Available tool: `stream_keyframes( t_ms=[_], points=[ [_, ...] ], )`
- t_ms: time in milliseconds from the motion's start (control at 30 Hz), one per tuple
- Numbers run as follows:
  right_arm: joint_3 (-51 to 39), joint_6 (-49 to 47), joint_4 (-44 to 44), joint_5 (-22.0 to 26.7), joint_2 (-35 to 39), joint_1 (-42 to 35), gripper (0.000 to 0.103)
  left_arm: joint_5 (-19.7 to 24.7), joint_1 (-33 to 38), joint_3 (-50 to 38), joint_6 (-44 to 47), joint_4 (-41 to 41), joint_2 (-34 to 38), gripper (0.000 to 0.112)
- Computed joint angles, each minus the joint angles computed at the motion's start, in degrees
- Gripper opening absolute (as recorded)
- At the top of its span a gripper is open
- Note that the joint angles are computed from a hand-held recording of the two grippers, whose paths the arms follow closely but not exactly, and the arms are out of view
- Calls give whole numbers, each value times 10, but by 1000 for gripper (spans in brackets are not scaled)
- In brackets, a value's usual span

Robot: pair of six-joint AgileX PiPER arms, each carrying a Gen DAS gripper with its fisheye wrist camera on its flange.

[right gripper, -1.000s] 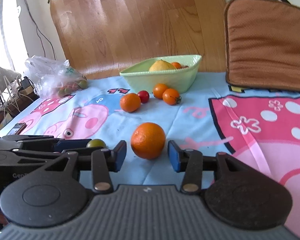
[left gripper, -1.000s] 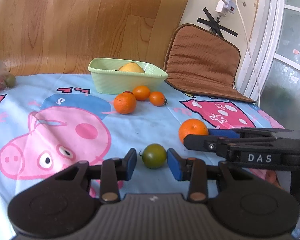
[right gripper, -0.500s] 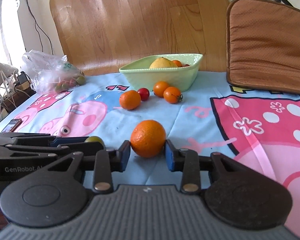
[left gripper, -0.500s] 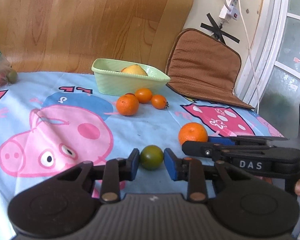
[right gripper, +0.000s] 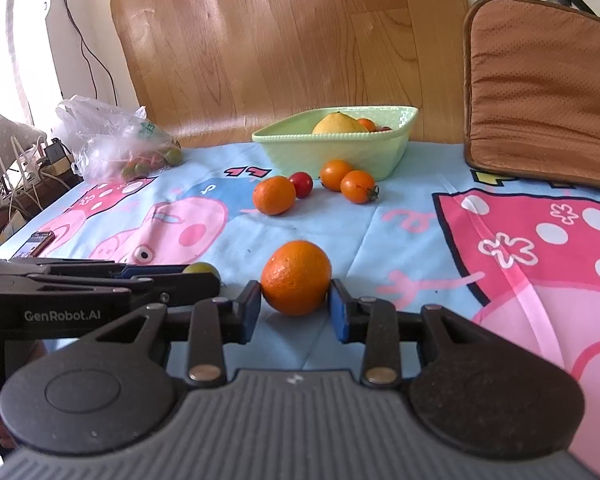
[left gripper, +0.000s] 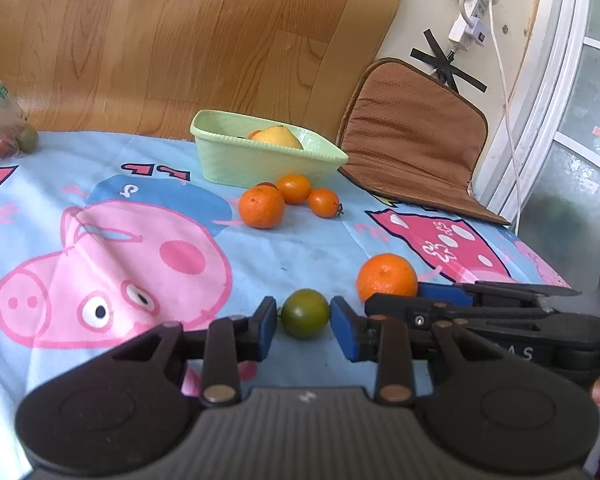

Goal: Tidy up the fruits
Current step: 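Carry the green tomato and tangerine into the green basket and open both grippers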

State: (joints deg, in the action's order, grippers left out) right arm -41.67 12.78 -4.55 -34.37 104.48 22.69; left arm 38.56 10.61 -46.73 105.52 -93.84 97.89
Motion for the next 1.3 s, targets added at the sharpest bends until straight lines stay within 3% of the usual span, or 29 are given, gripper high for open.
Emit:
stream_keyframes(
  t_ms=[433, 600, 733, 900, 1033, 1133, 1300],
  points=[
    [-2, -6, 6, 1, 1, 2, 39, 4, 1, 1, 0, 0, 0, 28],
    [-4, 6, -6, -4, 3, -2, 39, 31, 15, -31, -67, 46, 18, 28],
    [-26, 85, -77, -7, 7, -28, 39, 44, 18, -105, -148, 81, 49, 28],
    [-107, 32, -52, 27, 19, -38, 39, 16, -7, -230, -183, 80, 92, 28],
    [-222, 44, -62, 77, 68, -64, 39, -9, -38, -392, -307, 162, 177, 28],
    [-322, 61, -79, 127, 117, -78, 39, -32, -63, -520, -437, 267, 252, 28],
    [-456, 69, -107, 200, 193, -88, 40, -32, -85, -668, -590, 395, 347, 29]
  ],
)
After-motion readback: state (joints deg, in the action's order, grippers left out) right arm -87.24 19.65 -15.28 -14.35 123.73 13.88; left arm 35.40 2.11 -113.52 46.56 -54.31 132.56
